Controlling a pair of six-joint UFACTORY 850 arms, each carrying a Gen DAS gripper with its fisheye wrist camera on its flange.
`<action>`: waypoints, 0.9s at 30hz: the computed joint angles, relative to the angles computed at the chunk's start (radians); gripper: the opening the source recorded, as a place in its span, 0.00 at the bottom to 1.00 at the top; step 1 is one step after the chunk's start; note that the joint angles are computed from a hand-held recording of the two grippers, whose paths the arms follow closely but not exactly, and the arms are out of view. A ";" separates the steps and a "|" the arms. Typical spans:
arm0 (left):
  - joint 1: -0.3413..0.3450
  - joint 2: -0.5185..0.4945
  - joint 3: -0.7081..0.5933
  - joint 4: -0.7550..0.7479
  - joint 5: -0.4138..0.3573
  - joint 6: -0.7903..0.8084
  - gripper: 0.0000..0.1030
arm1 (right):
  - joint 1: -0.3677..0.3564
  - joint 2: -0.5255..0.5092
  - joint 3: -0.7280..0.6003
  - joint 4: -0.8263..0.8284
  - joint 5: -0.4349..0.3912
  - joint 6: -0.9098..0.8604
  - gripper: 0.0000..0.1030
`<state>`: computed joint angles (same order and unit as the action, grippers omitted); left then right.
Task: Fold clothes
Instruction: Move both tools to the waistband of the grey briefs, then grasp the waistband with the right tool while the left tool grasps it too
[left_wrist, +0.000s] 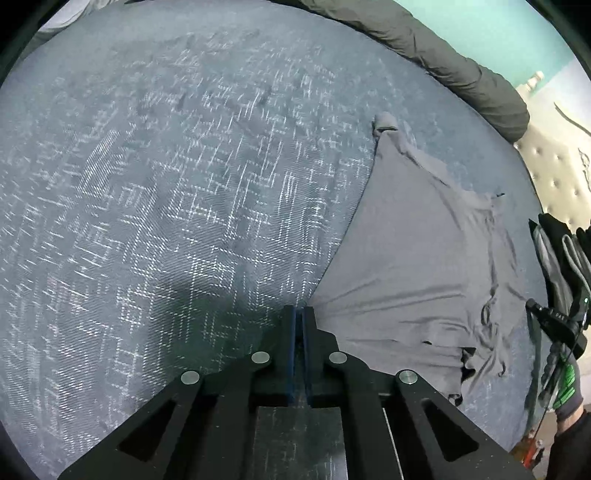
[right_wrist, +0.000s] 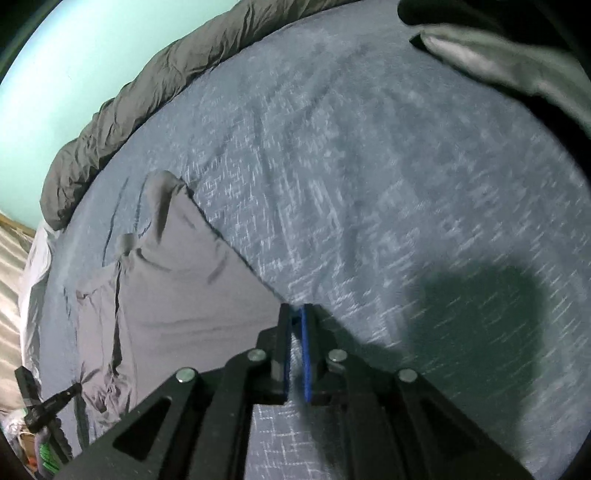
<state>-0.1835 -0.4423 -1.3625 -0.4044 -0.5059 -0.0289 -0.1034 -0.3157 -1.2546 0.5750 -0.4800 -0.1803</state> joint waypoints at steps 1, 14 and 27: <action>0.000 0.007 -0.003 0.020 0.004 -0.010 0.04 | -0.002 0.007 -0.006 0.004 0.008 -0.021 0.13; -0.007 -0.323 -0.501 0.023 -0.078 0.030 0.30 | 0.114 -0.323 -0.509 -0.007 -0.130 -0.185 0.35; 0.005 -0.522 -0.795 -0.058 -0.217 0.042 0.37 | 0.145 -0.534 -0.794 -0.170 -0.271 -0.127 0.38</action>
<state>-0.1787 -0.9647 -2.1580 -0.4627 -0.7226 0.0133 0.0416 -0.8494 -2.0490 0.4047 -0.7506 -0.3077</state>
